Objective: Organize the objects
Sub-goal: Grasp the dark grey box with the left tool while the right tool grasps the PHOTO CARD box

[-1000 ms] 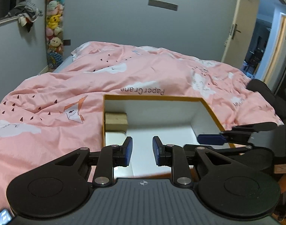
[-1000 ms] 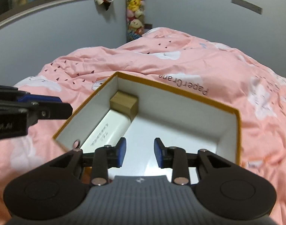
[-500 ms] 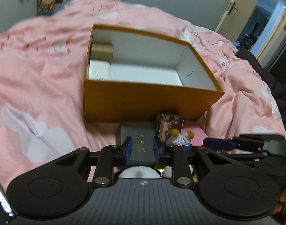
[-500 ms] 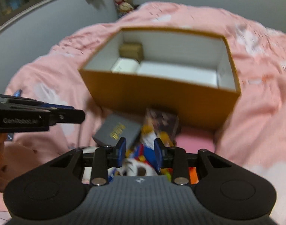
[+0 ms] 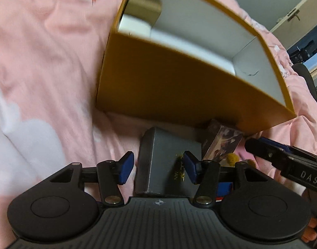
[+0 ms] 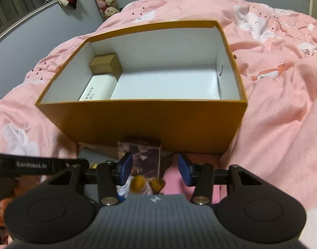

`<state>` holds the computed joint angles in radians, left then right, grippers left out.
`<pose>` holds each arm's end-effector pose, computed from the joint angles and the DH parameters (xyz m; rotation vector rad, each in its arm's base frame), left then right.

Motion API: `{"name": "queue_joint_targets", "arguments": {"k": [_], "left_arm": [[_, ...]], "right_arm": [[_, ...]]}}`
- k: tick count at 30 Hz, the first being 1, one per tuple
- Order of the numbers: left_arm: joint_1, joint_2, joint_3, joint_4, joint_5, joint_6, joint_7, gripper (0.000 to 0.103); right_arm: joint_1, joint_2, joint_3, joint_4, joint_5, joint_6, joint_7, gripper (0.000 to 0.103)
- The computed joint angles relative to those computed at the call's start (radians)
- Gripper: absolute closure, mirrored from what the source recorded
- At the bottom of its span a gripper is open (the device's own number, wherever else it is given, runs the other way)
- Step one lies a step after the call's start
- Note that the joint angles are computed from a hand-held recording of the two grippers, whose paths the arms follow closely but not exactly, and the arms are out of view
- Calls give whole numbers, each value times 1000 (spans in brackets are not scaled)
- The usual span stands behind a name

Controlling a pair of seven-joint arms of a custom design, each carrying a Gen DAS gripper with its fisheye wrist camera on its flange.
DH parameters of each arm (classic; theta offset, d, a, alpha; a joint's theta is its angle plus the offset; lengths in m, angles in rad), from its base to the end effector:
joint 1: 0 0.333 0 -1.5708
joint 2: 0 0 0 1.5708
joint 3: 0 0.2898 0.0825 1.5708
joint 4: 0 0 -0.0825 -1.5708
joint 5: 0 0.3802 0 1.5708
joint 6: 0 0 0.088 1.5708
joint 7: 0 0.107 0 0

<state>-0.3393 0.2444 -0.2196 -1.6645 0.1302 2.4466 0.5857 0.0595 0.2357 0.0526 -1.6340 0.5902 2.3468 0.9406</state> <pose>0.5714 -0.3417 0.5026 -2.4456 1.6738 -0.8254 0.6588 0.0793 0.5104 -2.0588 1.3356 -0.1740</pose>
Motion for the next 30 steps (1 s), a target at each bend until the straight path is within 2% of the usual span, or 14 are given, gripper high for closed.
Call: {"name": "queue_joint_targets", "arguments": {"k": [7,10,12,16,18,23,26,30], "left_arm": [[50,-6,-26,-74,-177,107,83,29],[63,4,-37,-83,-246,128,130,25],[64,11,-39,-84,-269,137,148,24],[71,8,-45,-107,-322,166,177,26],[69,-8,-43,-130,-332,179,175,30],[58,-60,-37,-176,-316,182,159,41],[43,-86,-31,-189,-268,165,132,45],[21,-116,-27,-189,-170,120,89,51]], "right_arm": [[-22,110,15,133,8,-94,21,52],[-38,146,29,176,31,-140,20,49],[-48,164,36,198,46,-172,14,48],[-65,220,44,265,61,-256,30,36],[-83,258,53,308,85,-313,43,35],[-116,307,66,369,129,-403,90,39],[-114,271,64,322,131,-373,63,44],[-96,189,52,227,114,-305,1,58]]}}
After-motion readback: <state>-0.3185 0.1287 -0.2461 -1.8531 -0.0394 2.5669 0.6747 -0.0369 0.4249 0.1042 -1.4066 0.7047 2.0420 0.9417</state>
